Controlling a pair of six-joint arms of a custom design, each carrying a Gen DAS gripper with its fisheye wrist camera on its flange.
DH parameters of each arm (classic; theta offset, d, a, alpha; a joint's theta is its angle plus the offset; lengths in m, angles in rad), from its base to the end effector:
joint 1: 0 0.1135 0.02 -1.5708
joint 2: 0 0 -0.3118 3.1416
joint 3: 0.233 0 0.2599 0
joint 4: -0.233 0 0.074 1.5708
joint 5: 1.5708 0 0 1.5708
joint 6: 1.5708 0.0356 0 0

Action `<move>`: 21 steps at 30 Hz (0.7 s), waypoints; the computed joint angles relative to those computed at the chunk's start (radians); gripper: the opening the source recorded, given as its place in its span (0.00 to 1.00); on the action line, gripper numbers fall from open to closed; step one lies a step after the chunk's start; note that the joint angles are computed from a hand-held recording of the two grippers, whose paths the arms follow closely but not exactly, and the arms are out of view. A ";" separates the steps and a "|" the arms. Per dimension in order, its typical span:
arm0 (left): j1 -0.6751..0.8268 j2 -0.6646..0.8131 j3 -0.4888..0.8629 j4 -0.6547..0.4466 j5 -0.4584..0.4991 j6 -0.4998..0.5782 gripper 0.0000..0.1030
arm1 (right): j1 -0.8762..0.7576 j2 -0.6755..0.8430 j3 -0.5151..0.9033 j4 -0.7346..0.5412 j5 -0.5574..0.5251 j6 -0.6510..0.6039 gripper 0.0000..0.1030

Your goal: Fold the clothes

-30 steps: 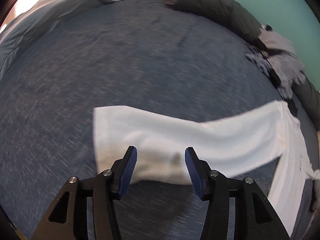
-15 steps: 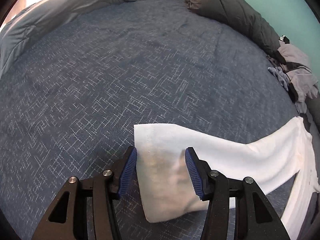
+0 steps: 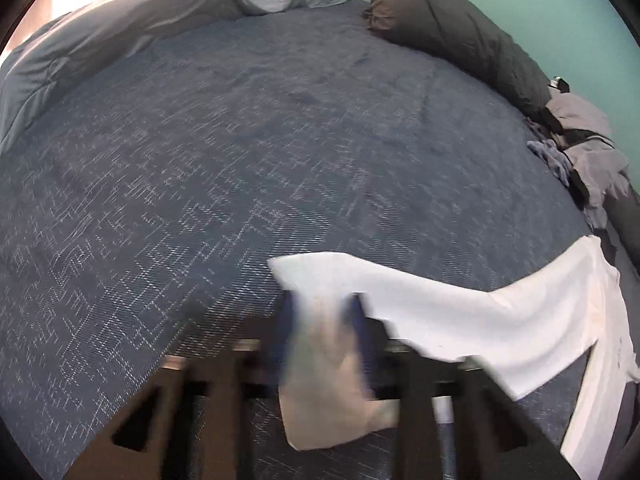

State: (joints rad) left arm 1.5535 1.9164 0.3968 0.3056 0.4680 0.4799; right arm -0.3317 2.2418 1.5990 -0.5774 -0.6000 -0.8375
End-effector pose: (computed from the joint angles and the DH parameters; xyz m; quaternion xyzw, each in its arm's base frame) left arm 0.0201 0.2351 0.0583 -0.4542 0.8437 0.0267 0.2849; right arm 0.4677 -0.1398 0.1571 -0.2853 0.8979 0.1507 0.2995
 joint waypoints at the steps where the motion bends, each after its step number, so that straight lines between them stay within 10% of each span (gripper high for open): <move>1: 0.005 -0.015 0.005 -0.032 0.023 0.017 0.02 | -0.001 0.000 0.001 -0.001 0.001 0.001 0.52; 13: 0.119 -0.302 0.126 -0.395 0.168 0.096 0.01 | -0.001 -0.009 -0.003 -0.009 -0.023 0.032 0.52; 21: 0.104 -0.226 0.251 -0.406 0.111 -0.033 0.01 | 0.005 -0.029 -0.030 0.004 -0.017 0.024 0.52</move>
